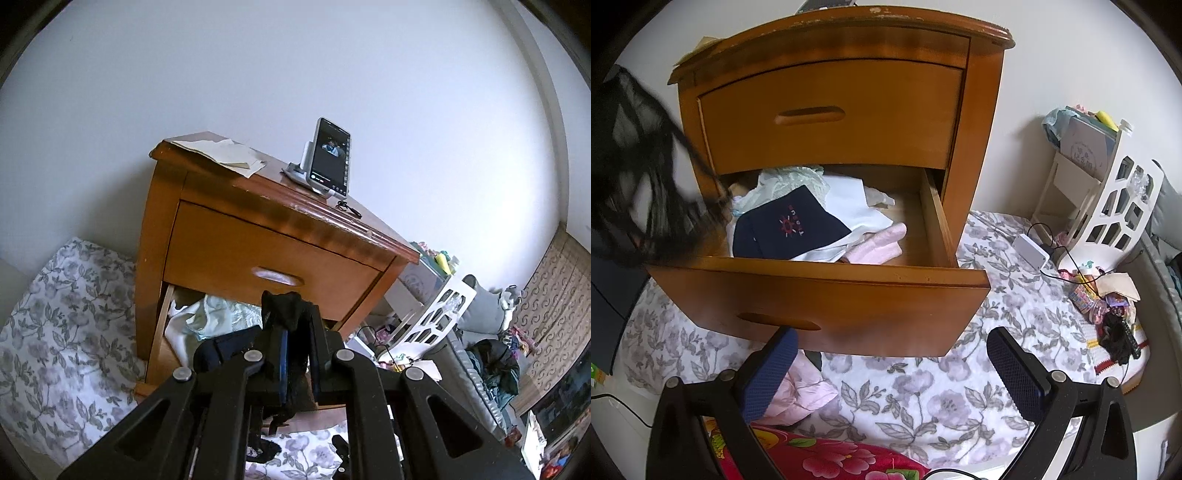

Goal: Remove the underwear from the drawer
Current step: 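Lift the black garment up out of the drawer with the left gripper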

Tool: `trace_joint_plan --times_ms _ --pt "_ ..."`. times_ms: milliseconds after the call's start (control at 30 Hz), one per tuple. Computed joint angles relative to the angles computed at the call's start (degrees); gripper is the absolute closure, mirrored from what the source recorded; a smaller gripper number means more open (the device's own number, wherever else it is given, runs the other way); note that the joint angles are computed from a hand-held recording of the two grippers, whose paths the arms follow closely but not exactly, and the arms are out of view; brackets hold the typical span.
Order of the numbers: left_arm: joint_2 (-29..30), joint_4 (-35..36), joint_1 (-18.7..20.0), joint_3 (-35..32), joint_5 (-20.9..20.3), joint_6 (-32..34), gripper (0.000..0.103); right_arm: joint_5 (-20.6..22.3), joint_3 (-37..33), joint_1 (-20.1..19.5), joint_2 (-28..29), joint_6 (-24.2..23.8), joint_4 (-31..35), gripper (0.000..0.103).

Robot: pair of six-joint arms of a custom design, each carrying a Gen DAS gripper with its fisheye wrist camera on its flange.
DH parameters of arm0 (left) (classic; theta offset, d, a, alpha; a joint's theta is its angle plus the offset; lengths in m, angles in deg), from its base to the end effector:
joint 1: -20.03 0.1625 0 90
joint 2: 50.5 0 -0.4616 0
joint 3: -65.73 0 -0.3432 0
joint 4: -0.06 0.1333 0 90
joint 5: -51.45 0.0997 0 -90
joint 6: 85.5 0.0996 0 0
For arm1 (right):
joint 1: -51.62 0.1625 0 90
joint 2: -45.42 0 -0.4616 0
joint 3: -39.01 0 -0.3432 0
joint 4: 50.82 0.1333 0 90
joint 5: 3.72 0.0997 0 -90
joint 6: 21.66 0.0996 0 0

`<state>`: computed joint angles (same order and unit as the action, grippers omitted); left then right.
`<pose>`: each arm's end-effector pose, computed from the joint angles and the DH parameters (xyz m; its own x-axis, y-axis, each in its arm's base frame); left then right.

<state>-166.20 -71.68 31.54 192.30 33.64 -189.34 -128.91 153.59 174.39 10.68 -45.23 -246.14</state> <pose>-0.1594 -0.2653 0.4386 -0.9251 -0.2631 -0.2737 0.1769 0.3391 -0.9240 0.3696 -0.4339 0.0571 -0.5575 -0.5179 0.6489 -0.7763 0.6022 -0.1863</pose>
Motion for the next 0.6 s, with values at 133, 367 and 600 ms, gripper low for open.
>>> trace_joint_plan --times_ms 133,367,600 --pt "0.07 1.00 -0.89 -0.14 -0.68 -1.17 0.094 0.17 0.41 0.21 -0.34 -0.02 -0.36 0.000" --pt "0.81 7.36 -4.17 -1.63 -1.23 -6.11 0.094 0.35 1.12 0.56 -0.96 0.09 -1.12 0.000" --pt "1.94 13.14 -7.51 -3.24 -2.20 -10.46 0.094 0.79 2.15 1.14 -1.81 -0.01 -2.21 0.000"
